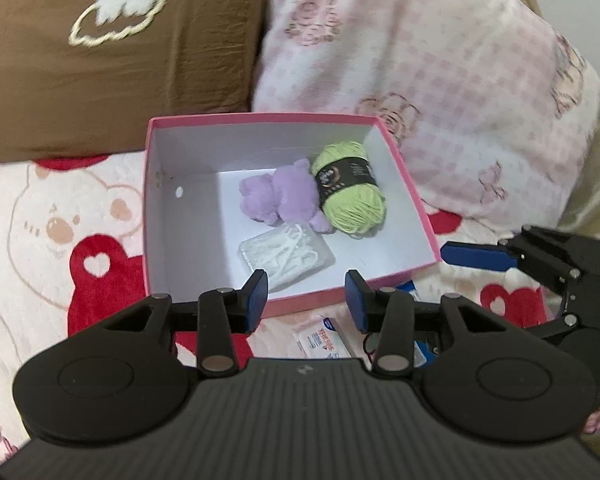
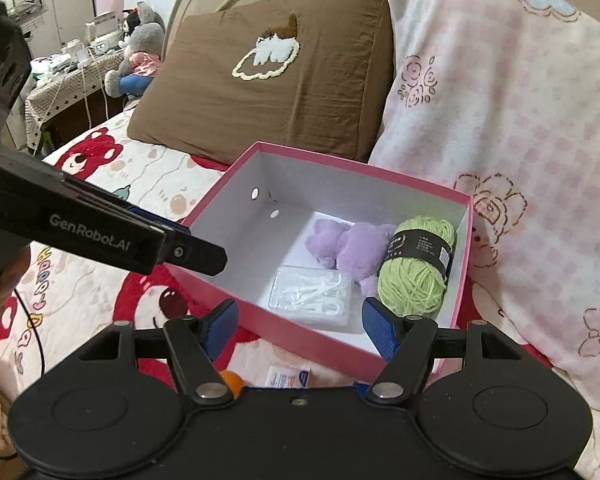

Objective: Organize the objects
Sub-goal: 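Lower the floss-pick box beside the plush, open the left tool, withdraw, then move the left tool down to the blue wrapped packet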

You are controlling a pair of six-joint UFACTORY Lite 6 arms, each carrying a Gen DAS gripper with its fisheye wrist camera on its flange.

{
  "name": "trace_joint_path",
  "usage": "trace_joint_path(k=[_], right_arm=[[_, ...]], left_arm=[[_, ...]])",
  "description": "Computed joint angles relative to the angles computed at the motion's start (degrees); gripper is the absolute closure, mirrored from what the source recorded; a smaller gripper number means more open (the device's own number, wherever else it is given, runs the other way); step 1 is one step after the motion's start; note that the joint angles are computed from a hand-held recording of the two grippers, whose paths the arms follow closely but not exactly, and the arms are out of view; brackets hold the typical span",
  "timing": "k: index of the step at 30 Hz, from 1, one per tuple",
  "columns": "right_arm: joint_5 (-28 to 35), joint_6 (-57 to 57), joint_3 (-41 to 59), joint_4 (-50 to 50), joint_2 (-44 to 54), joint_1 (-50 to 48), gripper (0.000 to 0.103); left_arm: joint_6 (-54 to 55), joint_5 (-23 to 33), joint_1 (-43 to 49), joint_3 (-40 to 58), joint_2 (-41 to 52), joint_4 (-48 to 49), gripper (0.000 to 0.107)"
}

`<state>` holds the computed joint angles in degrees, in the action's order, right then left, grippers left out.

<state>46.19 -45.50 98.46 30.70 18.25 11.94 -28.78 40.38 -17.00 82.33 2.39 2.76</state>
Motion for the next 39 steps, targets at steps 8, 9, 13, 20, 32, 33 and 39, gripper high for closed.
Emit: trace_joint_path(k=[8, 9, 13, 20, 32, 33, 39], right_arm=[[1.9, -4.8, -5.6, 1.1, -6.8, -1.8, 0.029], [2.2, -5.6, -6.1, 1.6, -7.6, -2.3, 0.029], [4.1, -8.0, -7.9, 2.7, -10.4, -4.3, 0.027], [4.9, -13.6, -13.6, 4.8, -15.2, -9.1, 0.018], [8.6, -23.4, -20.7, 9.5, -19.2, -18.5, 0.018], [9.0, -24.0, -21.1, 9.8, -19.4, -19.1, 0.018], [10.9, -27.6, -23.0, 11.2, -19.9, -22.4, 0.018]], left_arm=[[-2.8, 4.8, -4.6, 3.0, -0.8, 3.7, 0.061], [-3.0, 5.4, -5.3, 3.5, -0.9, 3.9, 0.060], [-2.9, 7.0, -7.5, 4.9, -1.2, 3.4, 0.057], [-6.4, 10.0, -13.3, 8.0, 0.9, 8.0, 0.047], [-7.1, 9.7, -18.6, 11.6, 7.1, 7.0, 0.042], [-7.0, 9.5, -18.9, 11.9, 7.8, 6.6, 0.042], [-8.2, 6.2, -20.0, 10.5, 10.1, 5.6, 0.042]])
